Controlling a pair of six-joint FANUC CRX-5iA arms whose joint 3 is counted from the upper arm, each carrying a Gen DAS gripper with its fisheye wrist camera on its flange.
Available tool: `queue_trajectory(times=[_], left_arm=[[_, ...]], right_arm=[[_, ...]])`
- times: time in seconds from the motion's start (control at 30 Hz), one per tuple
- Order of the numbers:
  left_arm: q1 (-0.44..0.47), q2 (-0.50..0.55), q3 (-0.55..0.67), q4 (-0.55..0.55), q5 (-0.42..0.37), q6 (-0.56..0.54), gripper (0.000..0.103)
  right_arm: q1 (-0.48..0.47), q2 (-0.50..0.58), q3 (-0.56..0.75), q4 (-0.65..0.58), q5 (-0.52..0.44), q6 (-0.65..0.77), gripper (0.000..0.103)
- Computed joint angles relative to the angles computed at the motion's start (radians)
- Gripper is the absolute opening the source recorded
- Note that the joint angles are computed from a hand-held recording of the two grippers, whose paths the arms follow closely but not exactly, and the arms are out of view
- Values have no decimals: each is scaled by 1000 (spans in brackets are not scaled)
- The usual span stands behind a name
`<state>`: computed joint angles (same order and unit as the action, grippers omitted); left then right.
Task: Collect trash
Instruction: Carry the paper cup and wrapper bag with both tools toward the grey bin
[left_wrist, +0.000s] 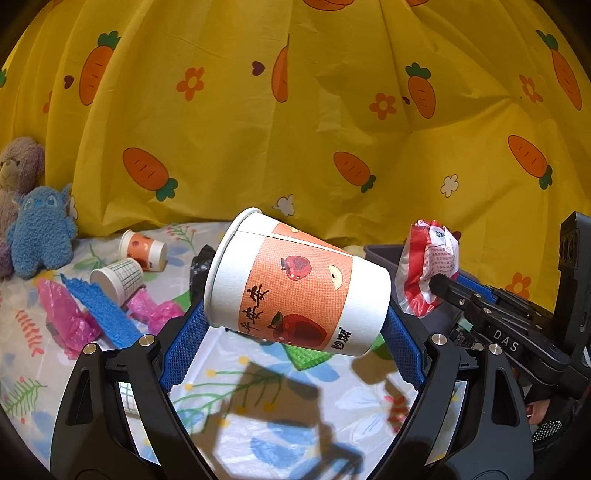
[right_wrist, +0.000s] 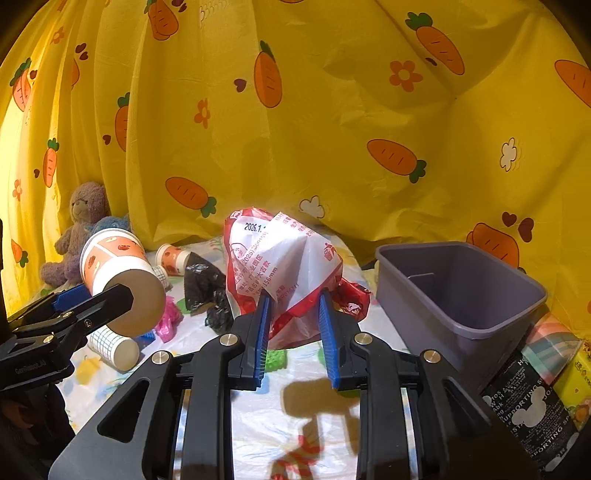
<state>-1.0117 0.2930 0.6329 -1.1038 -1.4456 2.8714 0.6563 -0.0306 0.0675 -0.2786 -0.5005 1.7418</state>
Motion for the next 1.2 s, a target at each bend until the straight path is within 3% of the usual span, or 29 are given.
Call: queue_trajectory(times=[0.17,0.4,0.67,0.83,1.2], left_arm=[[42,65,107,29,76,-109,87],[115,155,244,107,212,-239,87],[213,240,352,254,363,-350,87],[258,318,449,347,400,-433,87],[332,470,637,515,408,-563,87]], right_arm=[[-34,20,-1,98,59,-116,26],[-69,60,-29,365,165,-396,26],[-112,117,-25,550,199,-618,26],[-135,148,-26,663,212,-739,26],[-155,206,12,719,183,-808,27]])
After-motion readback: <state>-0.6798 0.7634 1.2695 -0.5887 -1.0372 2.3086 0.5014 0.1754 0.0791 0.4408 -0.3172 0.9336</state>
